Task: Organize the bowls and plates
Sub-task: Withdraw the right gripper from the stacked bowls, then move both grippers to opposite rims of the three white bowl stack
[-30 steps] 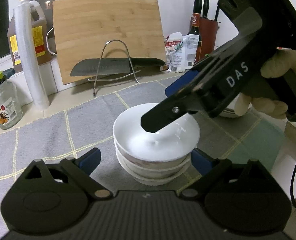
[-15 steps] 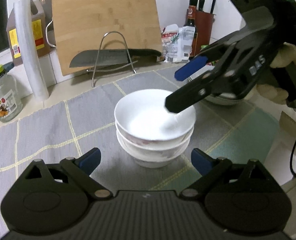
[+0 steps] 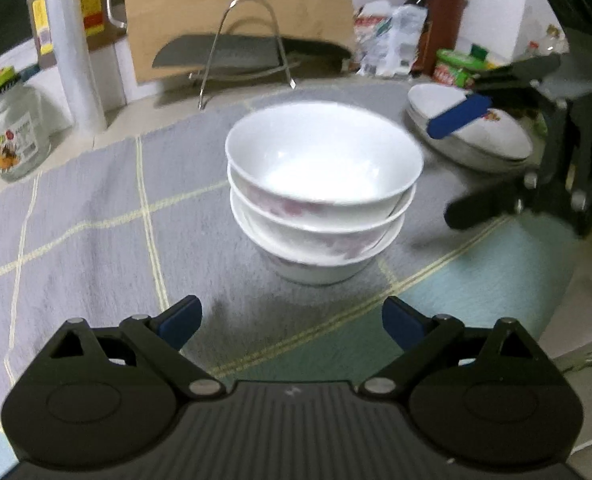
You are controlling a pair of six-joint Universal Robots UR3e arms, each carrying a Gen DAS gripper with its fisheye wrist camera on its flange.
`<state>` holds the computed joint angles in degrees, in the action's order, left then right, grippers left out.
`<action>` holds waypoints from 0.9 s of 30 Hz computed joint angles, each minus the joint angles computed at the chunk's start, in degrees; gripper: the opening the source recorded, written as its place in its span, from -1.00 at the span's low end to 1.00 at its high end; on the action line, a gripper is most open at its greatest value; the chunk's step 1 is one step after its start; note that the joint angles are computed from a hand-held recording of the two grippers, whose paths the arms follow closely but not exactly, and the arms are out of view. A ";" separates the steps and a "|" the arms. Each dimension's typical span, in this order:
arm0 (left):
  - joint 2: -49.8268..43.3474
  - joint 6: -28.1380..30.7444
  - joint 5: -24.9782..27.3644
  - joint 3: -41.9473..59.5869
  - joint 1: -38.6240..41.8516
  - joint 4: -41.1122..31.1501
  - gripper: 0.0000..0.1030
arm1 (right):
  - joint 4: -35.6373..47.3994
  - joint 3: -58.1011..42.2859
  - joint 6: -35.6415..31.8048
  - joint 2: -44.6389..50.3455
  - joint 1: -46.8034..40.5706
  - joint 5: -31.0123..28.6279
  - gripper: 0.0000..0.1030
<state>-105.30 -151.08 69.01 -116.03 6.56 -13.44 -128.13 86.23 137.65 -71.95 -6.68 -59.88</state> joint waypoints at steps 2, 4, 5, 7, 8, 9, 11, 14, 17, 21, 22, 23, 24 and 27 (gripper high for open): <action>-0.99 -0.46 1.02 0.40 -0.73 0.36 0.87 | -0.94 1.33 -0.77 1.16 0.26 -1.44 1.00; -2.07 -0.86 2.22 1.03 -1.57 0.52 0.87 | -3.01 3.05 -0.73 2.05 0.83 -3.19 1.00; -2.56 -0.89 2.28 1.21 -1.72 0.65 0.87 | -3.75 3.63 -0.97 2.65 1.08 -3.72 1.00; -3.32 -0.80 2.43 2.27 -2.07 -0.47 0.87 | -5.67 4.54 -0.08 3.52 1.75 -5.05 1.00; -3.94 -0.14 1.92 3.01 -2.11 -0.75 0.87 | -5.73 4.65 -0.02 3.88 1.92 -5.17 1.00; -4.45 0.56 1.63 3.41 -2.23 -0.65 0.87 | -5.78 4.71 0.00 4.18 2.03 -5.13 1.00; -5.89 2.54 1.03 4.78 -2.22 -1.14 0.87 | -7.80 5.16 0.47 4.93 2.79 -6.09 1.00; -8.14 5.07 0.00 7.52 -1.96 -2.87 0.87 | -10.69 5.26 1.70 5.83 4.41 -8.43 1.00; -9.79 7.84 -0.19 10.16 -1.92 -4.60 0.99 | -10.32 4.47 1.33 6.44 4.56 -8.15 1.00; -10.80 12.05 -2.80 11.78 -0.70 -6.45 1.00 | -11.79 4.98 0.67 6.92 3.91 -6.88 1.00; -10.98 12.71 -3.37 11.83 -0.41 -6.42 1.00 | -12.91 5.99 0.43 6.69 3.53 -6.23 1.00; -11.17 13.27 -4.01 11.69 -0.11 -6.02 1.00 | -13.61 6.98 0.06 6.28 3.04 -5.71 1.00; -11.23 13.79 -4.74 11.16 0.29 -5.29 1.00 | -14.14 7.46 -0.01 6.17 2.81 -5.36 1.00; -11.39 14.63 -6.82 9.20 1.50 -2.34 1.00 | -15.32 8.60 0.01 5.79 2.42 -4.76 1.00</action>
